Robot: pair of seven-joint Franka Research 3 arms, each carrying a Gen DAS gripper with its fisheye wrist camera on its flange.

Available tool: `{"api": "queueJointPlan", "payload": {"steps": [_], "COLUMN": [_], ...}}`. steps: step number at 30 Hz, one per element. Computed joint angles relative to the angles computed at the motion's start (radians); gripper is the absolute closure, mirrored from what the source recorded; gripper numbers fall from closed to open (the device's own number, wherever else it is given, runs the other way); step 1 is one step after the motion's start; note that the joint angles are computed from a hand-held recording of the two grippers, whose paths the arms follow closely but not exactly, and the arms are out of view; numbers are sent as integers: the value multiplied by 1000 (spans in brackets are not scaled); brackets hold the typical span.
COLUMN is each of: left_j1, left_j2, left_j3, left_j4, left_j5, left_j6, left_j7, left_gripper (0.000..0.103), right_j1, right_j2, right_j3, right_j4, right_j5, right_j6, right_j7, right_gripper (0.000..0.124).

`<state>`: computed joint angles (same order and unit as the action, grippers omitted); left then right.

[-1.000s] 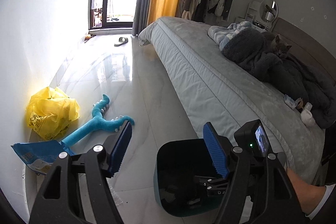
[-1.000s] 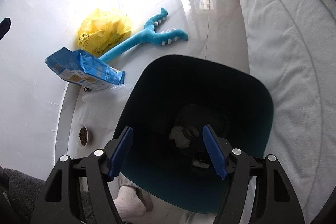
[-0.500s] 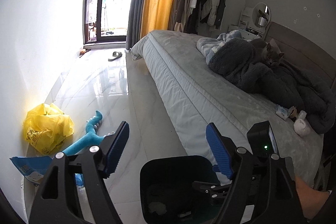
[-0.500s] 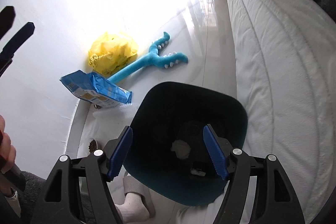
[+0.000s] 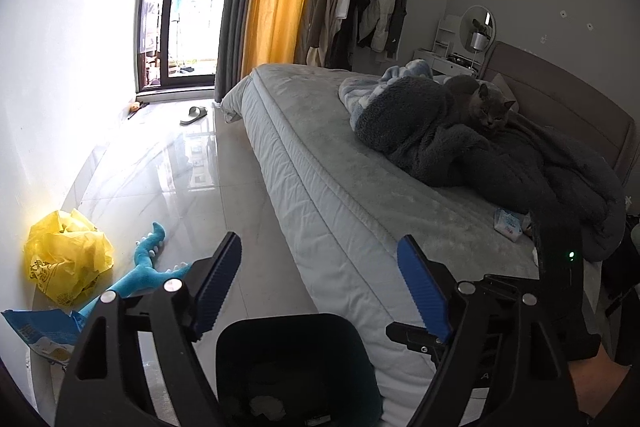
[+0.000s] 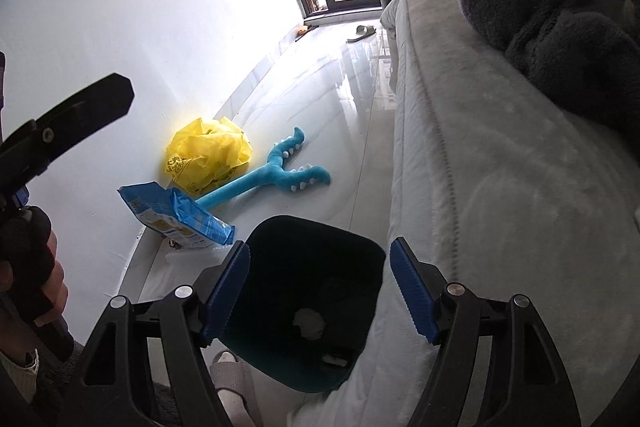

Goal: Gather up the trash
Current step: 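Move both open tools from the bin back to the trash on the bed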

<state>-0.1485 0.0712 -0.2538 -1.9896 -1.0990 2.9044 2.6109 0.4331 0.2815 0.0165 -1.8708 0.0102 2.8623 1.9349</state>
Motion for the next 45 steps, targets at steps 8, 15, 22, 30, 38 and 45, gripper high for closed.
{"api": "queueJointPlan", "payload": {"steps": [8, 15, 22, 30, 38, 45], "left_j1": [-22, -29, -44, -59, -69, -73], "left_j2": [29, 44, 62, 94, 128, 163], "left_j3": [-27, -58, -82, -119, -166, -205], "left_j4": [19, 34, 50, 71, 92, 113], "left_j5": [95, 128, 175, 221, 296, 380], "left_j6": [2, 1, -9, 11, 35, 48], "left_j7": [-85, -131, -184, -227, -282, -355], "left_gripper": [19, 17, 15, 13, 12, 12], "right_j1": [32, -21, -100, -223, -359, -474], "right_j2": [-101, -168, -246, -335, -425, -508], "right_j3": [-95, -82, -53, 16, 79, 134], "right_j4": [-118, -188, -259, -351, -444, -534], "right_j5": [-225, -367, -535, -643, -691, -675], "right_j6": [70, 79, 75, 78, 113, 143], "right_j7": [170, 291, 428, 518, 580, 582], "right_gripper": [50, 48, 47, 46, 46, 46]}}
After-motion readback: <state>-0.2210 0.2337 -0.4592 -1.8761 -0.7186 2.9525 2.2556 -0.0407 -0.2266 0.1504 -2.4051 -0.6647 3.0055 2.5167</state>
